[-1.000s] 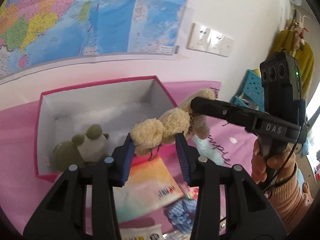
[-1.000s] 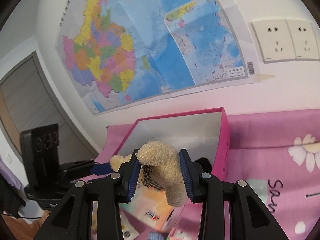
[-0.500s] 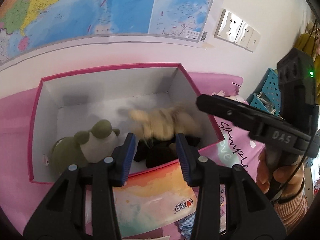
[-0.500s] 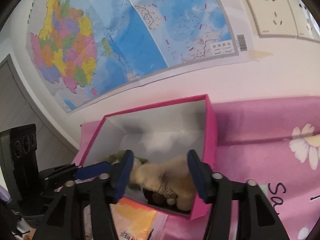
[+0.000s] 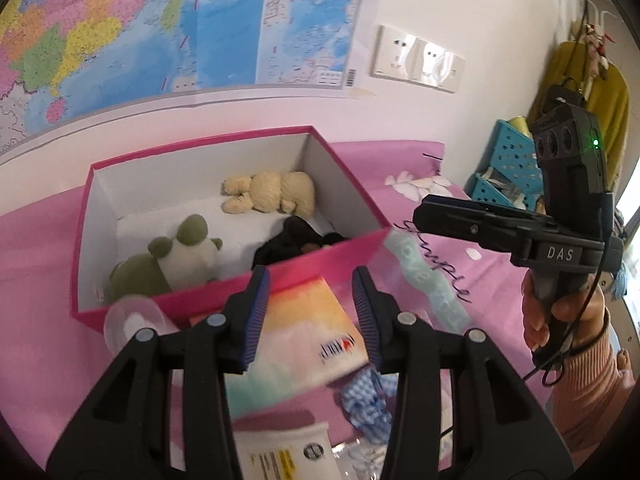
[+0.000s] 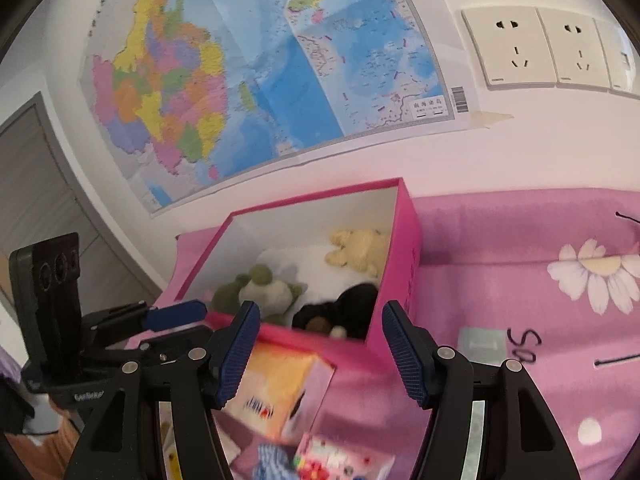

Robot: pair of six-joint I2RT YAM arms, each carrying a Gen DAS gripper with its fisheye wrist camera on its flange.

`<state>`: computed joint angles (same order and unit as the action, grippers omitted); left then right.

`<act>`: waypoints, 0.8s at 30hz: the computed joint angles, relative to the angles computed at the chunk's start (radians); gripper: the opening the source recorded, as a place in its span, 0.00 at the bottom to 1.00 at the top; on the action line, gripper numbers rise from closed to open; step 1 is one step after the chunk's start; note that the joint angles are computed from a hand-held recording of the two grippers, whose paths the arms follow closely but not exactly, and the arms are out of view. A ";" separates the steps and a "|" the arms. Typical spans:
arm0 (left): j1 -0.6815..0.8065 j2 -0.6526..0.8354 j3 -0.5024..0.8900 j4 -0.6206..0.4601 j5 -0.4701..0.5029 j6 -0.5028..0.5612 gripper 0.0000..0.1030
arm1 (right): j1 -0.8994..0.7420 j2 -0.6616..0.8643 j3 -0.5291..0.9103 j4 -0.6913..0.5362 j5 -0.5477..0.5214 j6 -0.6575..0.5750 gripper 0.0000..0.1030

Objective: Organize soft objects
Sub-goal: 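Grasp the blue gingham scrunchie with the right gripper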

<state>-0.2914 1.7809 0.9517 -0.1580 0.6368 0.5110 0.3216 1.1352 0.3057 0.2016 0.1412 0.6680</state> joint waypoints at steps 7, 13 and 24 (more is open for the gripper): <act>0.051 -0.067 -0.103 -0.054 0.062 0.116 0.45 | 0.196 -0.154 -0.058 -0.107 0.076 0.043 0.63; 0.082 -0.076 -0.163 -0.073 0.072 0.171 0.45 | 0.372 -0.128 -0.096 -0.114 0.142 0.137 0.63; 0.128 -0.019 -0.200 -0.108 0.073 0.229 0.45 | 0.498 0.244 -0.132 0.215 0.112 0.300 0.54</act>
<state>-0.1634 1.7623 0.7517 -0.2658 0.7101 0.7399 0.8195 1.3790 0.1733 0.4161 0.2534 0.9680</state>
